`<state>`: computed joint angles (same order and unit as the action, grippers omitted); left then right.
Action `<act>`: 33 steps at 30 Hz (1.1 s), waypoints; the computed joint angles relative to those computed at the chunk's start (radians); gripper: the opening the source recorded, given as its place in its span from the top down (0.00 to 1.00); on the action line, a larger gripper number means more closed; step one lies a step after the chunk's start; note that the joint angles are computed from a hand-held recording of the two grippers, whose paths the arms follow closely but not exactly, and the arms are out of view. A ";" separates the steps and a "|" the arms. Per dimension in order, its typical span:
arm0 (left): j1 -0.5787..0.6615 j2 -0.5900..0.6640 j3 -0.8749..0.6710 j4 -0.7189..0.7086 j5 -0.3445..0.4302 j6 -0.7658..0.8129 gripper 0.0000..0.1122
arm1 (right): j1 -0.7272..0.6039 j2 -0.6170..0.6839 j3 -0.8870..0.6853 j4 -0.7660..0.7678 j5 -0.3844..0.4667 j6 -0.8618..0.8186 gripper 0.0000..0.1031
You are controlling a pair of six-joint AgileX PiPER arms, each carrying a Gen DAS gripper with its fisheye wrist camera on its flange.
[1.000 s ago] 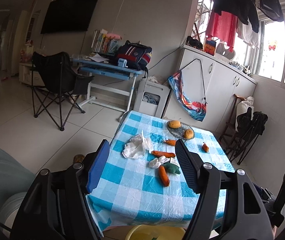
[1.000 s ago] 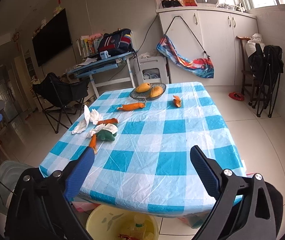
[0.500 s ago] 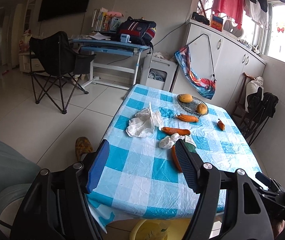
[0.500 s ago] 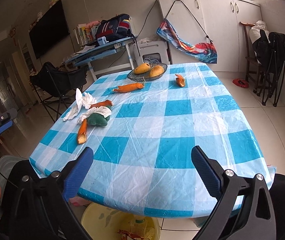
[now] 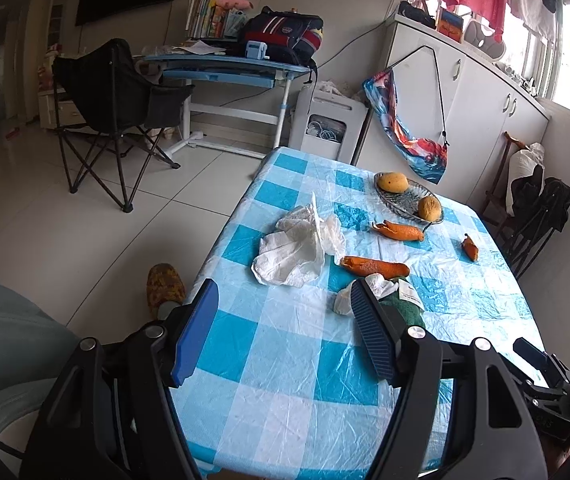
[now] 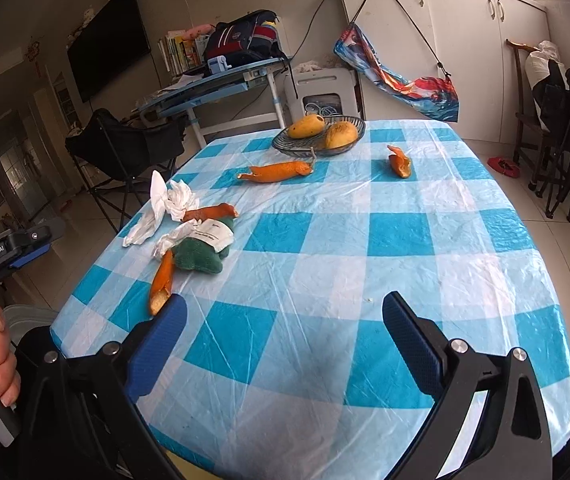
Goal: Collect trash
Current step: 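Move both open grippers back toward the remaining tissue and carrots, then grasp the green plush toy with the right gripper, then grasp the white tissue with the left gripper while the right gripper holds the plush toy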
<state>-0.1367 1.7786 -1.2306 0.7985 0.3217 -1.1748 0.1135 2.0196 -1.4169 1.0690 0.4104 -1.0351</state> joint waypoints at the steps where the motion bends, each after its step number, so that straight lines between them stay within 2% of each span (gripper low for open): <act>1: 0.001 0.026 -0.028 -0.018 0.009 0.027 0.42 | 0.010 0.014 -0.026 -0.025 0.007 0.023 0.09; 6: 0.021 0.142 -0.164 -0.151 0.055 0.177 0.42 | 0.056 0.109 -0.193 -0.179 0.061 0.175 0.09; 9: 0.033 0.172 -0.198 -0.215 0.052 0.241 0.42 | 0.077 0.173 -0.307 -0.276 0.112 0.282 0.15; 10: 0.034 0.181 -0.209 -0.237 0.051 0.268 0.42 | 0.083 0.200 -0.356 -0.314 0.138 0.329 0.19; 14: 0.037 0.248 -0.295 -0.309 0.089 0.382 0.40 | 0.105 0.309 -0.570 -0.466 0.256 0.524 0.23; 18: 0.051 0.361 -0.467 -0.441 0.177 0.522 0.40 | 0.133 0.416 -0.784 -0.609 0.391 0.670 0.26; 21: 0.063 0.456 -0.623 -0.513 0.284 0.598 0.40 | 0.140 0.432 -0.802 -0.629 0.416 0.682 0.34; 23: 0.071 0.521 -0.731 -0.547 0.360 0.642 0.40 | 0.134 0.424 -0.785 -0.597 0.419 0.648 0.53; 24: 0.076 0.540 -0.761 -0.573 0.376 0.665 0.41 | 0.130 0.414 -0.762 -0.585 0.405 0.637 0.55; 25: 0.079 0.543 -0.761 -0.569 0.367 0.669 0.49 | 0.125 0.413 -0.760 -0.567 0.412 0.626 0.62; 26: 0.083 0.548 -0.768 -0.583 0.370 0.692 0.60 | 0.123 0.408 -0.749 -0.557 0.410 0.623 0.64; 27: 0.091 0.546 -0.767 -0.607 0.371 0.720 0.75 | 0.119 0.400 -0.734 -0.548 0.405 0.617 0.64; 28: 0.105 0.544 -0.767 -0.672 0.370 0.772 0.85 | 0.115 0.392 -0.722 -0.539 0.404 0.614 0.65; 29: 0.114 0.535 -0.752 -0.704 0.361 0.794 0.91 | 0.111 0.382 -0.704 -0.527 0.399 0.607 0.66; 33: 0.116 0.439 -0.600 -0.716 0.271 0.807 0.97 | 0.082 0.304 -0.566 -0.449 0.352 0.548 0.67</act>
